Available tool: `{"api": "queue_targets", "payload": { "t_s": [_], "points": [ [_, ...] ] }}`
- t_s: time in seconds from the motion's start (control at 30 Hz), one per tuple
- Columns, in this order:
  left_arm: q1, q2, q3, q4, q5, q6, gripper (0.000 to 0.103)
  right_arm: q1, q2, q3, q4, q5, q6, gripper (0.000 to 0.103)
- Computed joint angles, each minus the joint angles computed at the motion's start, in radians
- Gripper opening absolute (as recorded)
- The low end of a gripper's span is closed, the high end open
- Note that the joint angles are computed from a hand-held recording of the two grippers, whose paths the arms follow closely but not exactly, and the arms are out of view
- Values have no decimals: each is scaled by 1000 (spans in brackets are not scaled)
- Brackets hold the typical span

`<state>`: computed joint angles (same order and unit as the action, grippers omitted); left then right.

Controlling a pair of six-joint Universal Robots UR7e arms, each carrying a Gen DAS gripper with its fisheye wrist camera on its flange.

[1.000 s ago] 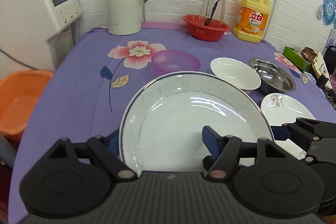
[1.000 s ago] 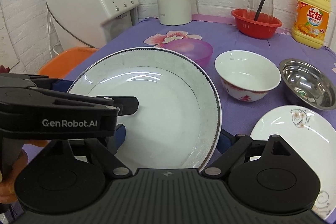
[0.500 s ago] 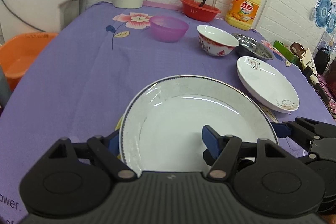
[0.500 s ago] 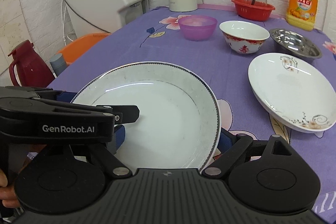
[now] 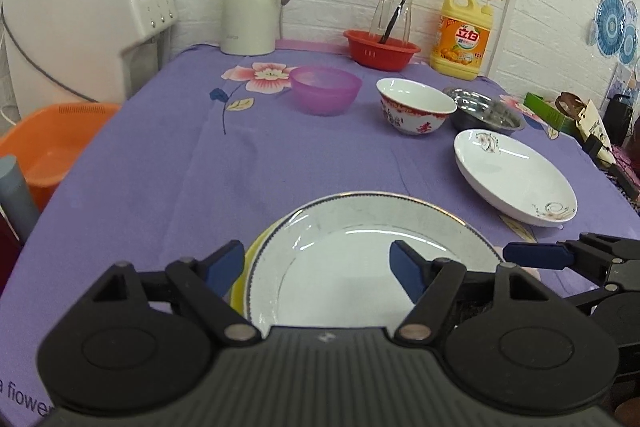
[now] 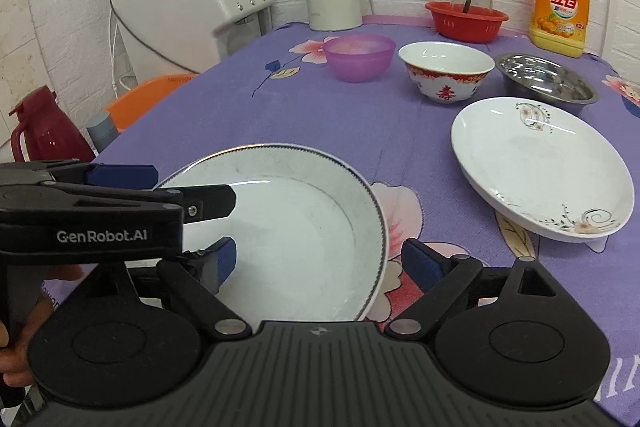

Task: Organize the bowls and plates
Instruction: 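Lift the grey-rimmed plate and lower it onto the yellow plate, then open the left gripper and move it to the flower-pattern plate, then grasp the rim of the flower-pattern white plate with the left gripper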

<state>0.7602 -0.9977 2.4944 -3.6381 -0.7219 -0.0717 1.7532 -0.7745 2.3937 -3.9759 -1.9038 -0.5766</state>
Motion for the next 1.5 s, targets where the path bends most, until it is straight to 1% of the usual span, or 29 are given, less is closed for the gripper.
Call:
{"api": "queue_targets", "payload": {
  "t_s": [0.1, 0.17, 0.23, 0.33, 0.4, 0.5, 0.57, 0.63, 0.67, 0.8, 0.9, 0.97, 1.1, 1.23, 1.37, 1.43, 1.5],
  "points": [
    [-4, -15, -16, 17, -26, -1, 74, -21, -25, 26, -38, 27, 20, 103],
    [-9, -13, -29, 22, -39, 11, 77, -49, -58, 50, -52, 57, 46, 103],
    [-13, -5, -48, 35, -54, 17, 78, -74, -94, 68, -62, 69, 68, 103],
    [-9, 10, -86, 72, -96, 18, 78, -112, -138, 87, -102, 72, 77, 103],
    [-4, 25, -118, 100, -125, 10, 78, -135, -160, 86, -131, 51, 75, 103],
    [6, 65, -183, 139, -166, 17, 78, -174, -183, 60, -150, 28, 79, 103],
    [14, 106, -234, 140, -179, 29, 78, -189, -176, 20, -156, -9, 77, 103],
    [24, 149, -292, 156, -189, 35, 78, -195, -142, -33, -177, -57, 39, 103],
    [32, 169, -326, 176, -202, 39, 78, -202, -133, -55, -167, -64, 22, 103],
    [67, 245, -463, 294, -243, 33, 78, -248, -132, -111, -64, -26, 38, 103],
    [83, 302, -551, 382, -240, 22, 78, -264, -128, -125, -29, -7, 55, 103],
    [91, 330, -594, 427, -242, 24, 78, -263, -120, -127, -43, -5, 42, 103],
    [97, 373, -648, 462, -237, 61, 78, -270, -116, -122, -60, 11, 16, 103],
    [111, 386, -679, 505, -247, 44, 78, -247, -92, -142, -67, -44, -36, 103],
    [111, 403, -695, 507, -231, 57, 78, -242, -94, -148, -54, -60, -31, 103],
    [104, 411, -707, 528, -213, 70, 78, -229, -97, -158, -23, -82, -23, 103],
    [98, 415, -711, 540, -196, 81, 78, -224, -109, -162, 27, -76, -29, 103]
  ]
}}
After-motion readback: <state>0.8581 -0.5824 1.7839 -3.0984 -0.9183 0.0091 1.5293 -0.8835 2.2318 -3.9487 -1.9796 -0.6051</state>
